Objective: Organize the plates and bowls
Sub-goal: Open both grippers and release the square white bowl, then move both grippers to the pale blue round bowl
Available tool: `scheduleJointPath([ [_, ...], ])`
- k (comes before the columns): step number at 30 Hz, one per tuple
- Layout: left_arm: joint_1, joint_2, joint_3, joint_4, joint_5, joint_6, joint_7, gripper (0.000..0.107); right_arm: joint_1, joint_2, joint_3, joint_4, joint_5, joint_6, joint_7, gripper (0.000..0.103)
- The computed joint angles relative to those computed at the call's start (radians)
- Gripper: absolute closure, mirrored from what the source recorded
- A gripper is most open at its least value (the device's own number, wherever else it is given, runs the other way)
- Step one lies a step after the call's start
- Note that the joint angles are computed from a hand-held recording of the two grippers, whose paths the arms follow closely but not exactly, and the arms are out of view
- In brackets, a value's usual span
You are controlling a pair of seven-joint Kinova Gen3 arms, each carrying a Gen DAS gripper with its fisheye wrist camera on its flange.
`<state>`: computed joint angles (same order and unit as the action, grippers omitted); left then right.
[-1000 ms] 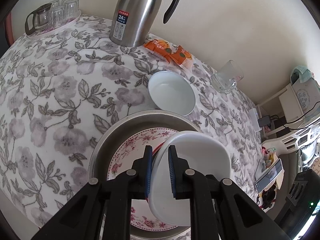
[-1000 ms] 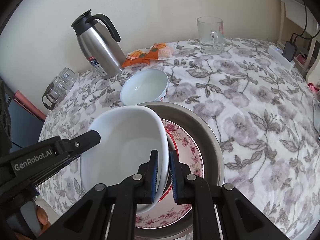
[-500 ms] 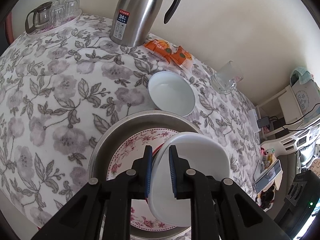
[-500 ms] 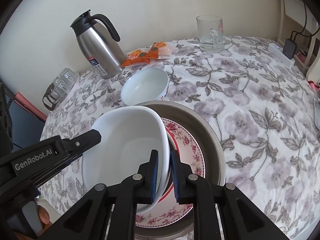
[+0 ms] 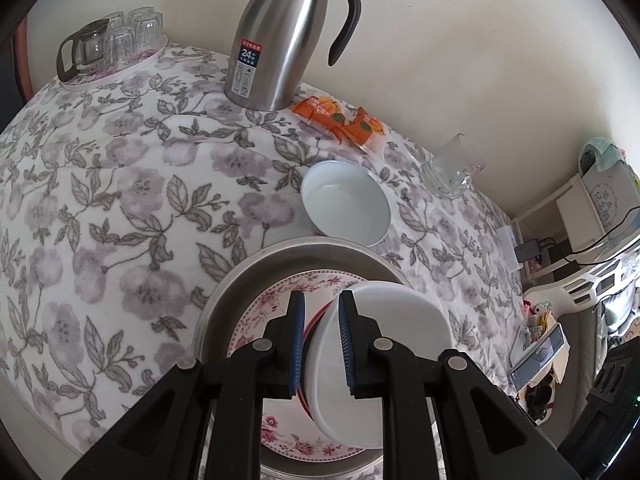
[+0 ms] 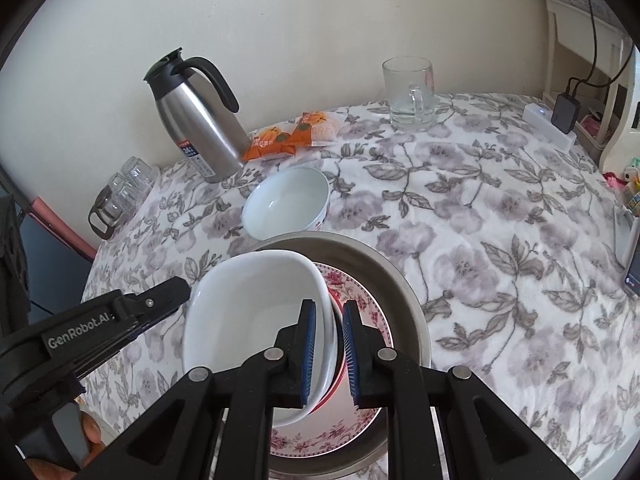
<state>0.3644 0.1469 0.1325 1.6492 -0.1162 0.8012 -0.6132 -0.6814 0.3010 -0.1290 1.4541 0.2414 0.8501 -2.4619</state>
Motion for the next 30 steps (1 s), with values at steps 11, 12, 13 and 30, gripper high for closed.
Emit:
scheduleJointPath([
  [11,0.032,0.015,-0.009,-0.029,-0.095,0.075,0.106,0.054,-0.03,0.002,0.01,-0.008,0.064,0.018,-0.035,0.055],
  [12,0.034,0.018,-0.01,-0.033,-0.102,0.084,0.112,0.051,-0.032,0.003,0.01,-0.009,0.069,0.019,-0.037,0.051],
  [13,0.037,0.021,-0.01,-0.037,-0.11,0.093,0.119,0.043,-0.034,0.003,0.011,-0.009,0.074,0.02,-0.04,0.048],
  [30,0.065,0.031,-0.019,-0.043,-0.221,0.161,0.244,0.017,-0.06,0.019,0.025,-0.016,0.142,0.053,-0.091,0.0],
])
